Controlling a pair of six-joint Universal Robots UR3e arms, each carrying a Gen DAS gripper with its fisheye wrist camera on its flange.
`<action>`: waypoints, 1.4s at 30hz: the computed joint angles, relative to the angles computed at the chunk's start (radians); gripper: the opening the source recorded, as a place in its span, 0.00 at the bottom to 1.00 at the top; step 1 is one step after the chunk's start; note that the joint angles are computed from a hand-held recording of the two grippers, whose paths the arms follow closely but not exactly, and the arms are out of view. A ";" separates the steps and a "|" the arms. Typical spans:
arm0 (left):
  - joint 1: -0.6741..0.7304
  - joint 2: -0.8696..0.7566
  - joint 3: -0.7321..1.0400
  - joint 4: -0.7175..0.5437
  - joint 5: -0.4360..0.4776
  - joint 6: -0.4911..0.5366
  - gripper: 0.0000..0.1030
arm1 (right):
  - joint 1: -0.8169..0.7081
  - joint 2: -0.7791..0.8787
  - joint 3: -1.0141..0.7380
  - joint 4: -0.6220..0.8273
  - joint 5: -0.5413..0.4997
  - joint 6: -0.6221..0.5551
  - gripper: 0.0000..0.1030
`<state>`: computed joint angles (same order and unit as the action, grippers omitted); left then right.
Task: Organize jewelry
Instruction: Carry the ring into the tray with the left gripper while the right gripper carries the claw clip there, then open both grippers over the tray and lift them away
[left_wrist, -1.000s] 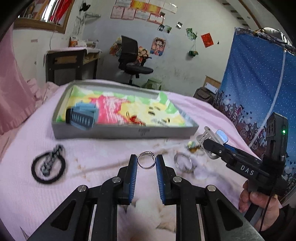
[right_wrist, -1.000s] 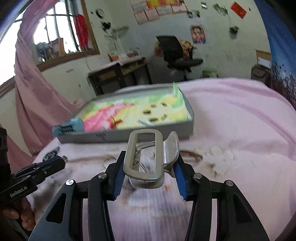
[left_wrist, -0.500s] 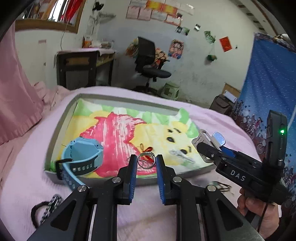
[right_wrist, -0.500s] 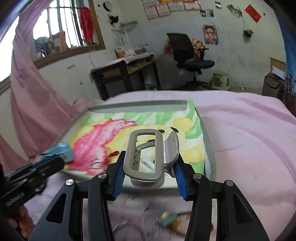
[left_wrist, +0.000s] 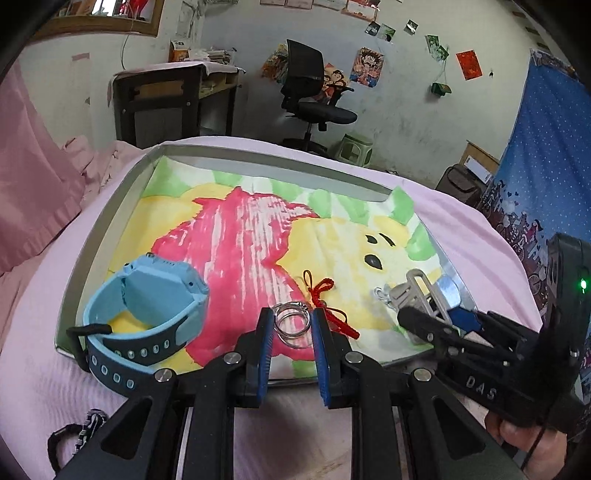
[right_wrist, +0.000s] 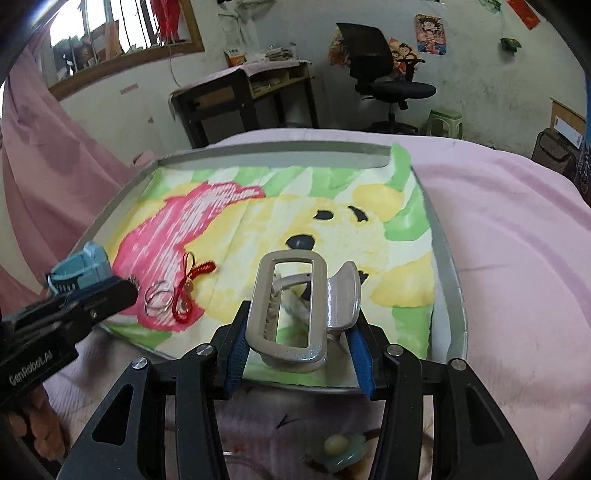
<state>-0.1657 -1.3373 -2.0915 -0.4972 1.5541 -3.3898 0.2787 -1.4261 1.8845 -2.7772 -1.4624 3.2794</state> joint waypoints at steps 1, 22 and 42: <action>0.008 0.003 -0.003 -0.005 -0.009 0.005 0.19 | 0.005 -0.001 -0.004 0.010 -0.003 0.004 0.43; 0.027 0.205 -0.110 0.021 -0.034 0.005 0.53 | 0.026 -0.210 0.202 -0.212 -0.063 0.096 0.59; -0.363 0.567 -0.256 0.039 0.466 -0.078 1.00 | 0.422 -0.512 0.446 -0.421 -0.538 0.233 0.99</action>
